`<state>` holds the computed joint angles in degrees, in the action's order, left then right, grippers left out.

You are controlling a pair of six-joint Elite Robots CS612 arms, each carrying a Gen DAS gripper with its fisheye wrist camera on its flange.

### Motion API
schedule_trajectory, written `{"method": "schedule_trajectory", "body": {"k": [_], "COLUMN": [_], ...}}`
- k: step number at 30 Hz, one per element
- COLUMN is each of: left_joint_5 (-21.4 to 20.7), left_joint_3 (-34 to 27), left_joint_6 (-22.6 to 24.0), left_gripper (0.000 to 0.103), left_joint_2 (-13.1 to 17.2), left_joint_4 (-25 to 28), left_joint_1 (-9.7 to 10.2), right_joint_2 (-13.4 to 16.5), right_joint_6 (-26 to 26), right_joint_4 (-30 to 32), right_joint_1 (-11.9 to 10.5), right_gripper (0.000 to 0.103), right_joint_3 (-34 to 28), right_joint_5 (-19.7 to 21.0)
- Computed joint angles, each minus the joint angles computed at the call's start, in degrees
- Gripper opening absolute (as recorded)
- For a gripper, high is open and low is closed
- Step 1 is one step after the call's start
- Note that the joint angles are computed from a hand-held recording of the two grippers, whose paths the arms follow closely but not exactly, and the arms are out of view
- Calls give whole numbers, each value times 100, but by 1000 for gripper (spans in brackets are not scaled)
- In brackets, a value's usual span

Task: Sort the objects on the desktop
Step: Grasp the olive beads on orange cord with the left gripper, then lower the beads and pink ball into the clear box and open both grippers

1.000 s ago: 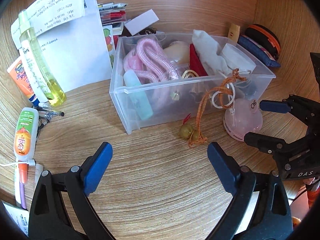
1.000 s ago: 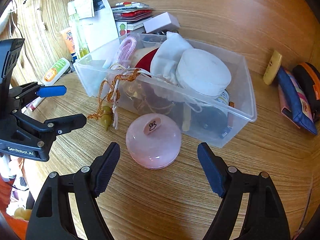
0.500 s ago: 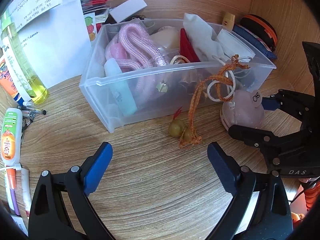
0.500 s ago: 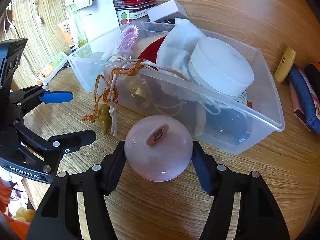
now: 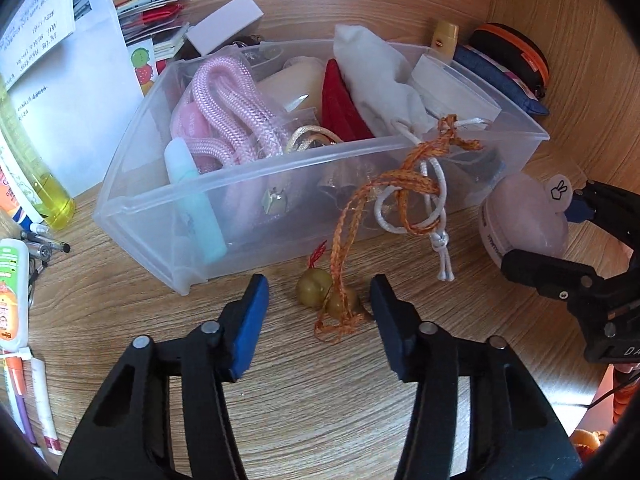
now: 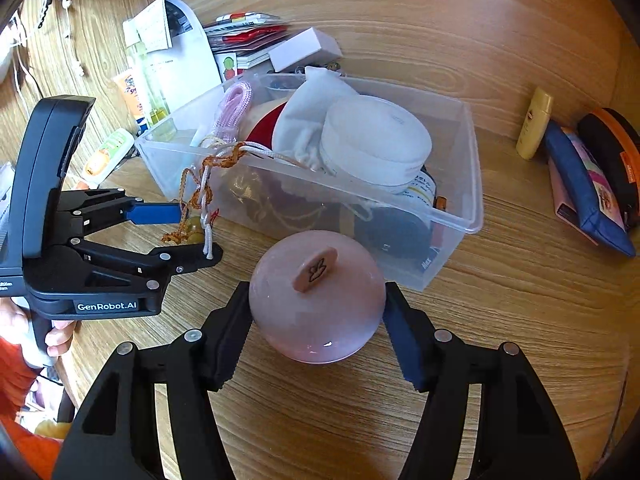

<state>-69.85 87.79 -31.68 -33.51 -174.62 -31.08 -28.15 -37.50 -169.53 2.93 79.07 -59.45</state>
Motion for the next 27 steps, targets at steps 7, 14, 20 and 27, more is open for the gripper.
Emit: {"method": "schedule_trajectory", "body": {"k": [7, 14, 20, 27], "left_joint_5": [-46, 90, 274, 622], "left_joint_3": [37, 263, 425, 534], "left_joint_6": [35, 199, 289, 419], "left_gripper": [27, 27, 27, 27], "left_joint_2": [1, -131, -259, -370], "left_joint_4": [-151, -571, -1039, -1381], "left_joint_1": [3, -101, -148, -125], "right_joint_2": [-22, -80, -159, -169], "right_joint_6": [135, 280, 423, 556], "right_joint_4": [-37, -327, -659, -917], "right_joint_1": [-56, -116, -165, -98], "right_gripper": [60, 60, 60, 60], "right_joint_3": [-9, 97, 188, 91], "right_joint_5": [120, 262, 432, 513]}}
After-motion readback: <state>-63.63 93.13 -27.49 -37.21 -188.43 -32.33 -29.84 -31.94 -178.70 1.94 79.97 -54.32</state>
